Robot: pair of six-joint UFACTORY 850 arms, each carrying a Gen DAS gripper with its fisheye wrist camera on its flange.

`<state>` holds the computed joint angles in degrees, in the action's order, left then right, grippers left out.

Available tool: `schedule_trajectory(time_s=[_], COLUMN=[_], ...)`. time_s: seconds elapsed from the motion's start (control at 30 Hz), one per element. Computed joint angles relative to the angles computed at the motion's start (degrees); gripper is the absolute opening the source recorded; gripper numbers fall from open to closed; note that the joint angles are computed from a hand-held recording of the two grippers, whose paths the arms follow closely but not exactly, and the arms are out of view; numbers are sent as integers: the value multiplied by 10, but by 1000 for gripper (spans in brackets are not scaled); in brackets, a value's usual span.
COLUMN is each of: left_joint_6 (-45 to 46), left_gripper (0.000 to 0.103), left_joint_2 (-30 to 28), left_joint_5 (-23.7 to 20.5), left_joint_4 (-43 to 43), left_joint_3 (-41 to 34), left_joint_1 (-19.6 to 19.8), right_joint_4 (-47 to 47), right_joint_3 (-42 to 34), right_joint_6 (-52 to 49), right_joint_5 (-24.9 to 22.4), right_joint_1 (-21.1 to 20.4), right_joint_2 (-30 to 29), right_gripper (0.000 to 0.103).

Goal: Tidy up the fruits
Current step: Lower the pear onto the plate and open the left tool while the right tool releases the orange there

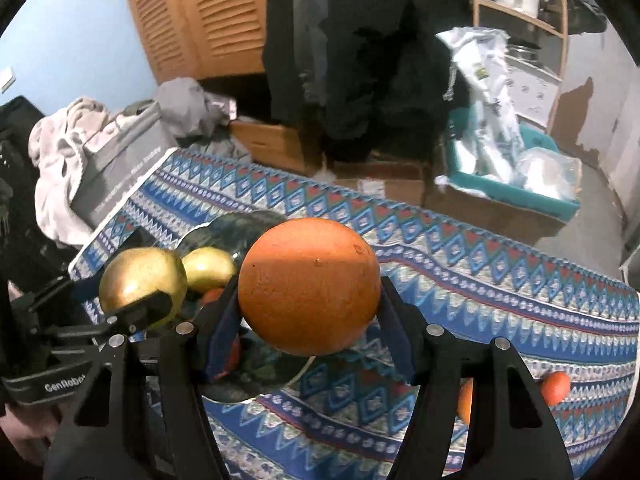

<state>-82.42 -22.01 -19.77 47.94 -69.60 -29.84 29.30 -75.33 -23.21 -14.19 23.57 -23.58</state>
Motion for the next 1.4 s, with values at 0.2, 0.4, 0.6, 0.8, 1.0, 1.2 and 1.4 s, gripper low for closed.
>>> schedule_trajectory(time_s=[0.2, 0.4, 0.6, 0.8, 1.0, 1.2, 1.4], left_joint_6=[27, 69, 140, 152, 101, 104, 65], left_gripper=[77, 77, 77, 75, 73, 73, 73], left_joint_2=[-5, -13, -32, -38, -27, -21, -2], left_joint_5=[-3, -5, -9, -25, -26, -24, -22], left_joint_4=[-34, -80, -151, -163, -97, -102, -56], left_joint_3=[11, 14, 6, -2, 2, 2, 5], left_joint_1=[16, 28, 31, 29, 25, 23, 13], right_joint_4=[0, 12, 22, 24, 33, 49, -32], right_joint_3=[-21, -36, -46, -57, -51, -45, -31], right_joint_6=[0, -6, -5, -7, -19, -35, 44], right_joint_5=[-27, -58, -84, -109, -99, -78, -42], right_joint_1=[13, 15, 15, 13, 15, 11, 11], right_joint_2=[-29, -53, -70, -82, -78, -59, -31], right_gripper=[65, 65, 65, 67, 69, 69, 69])
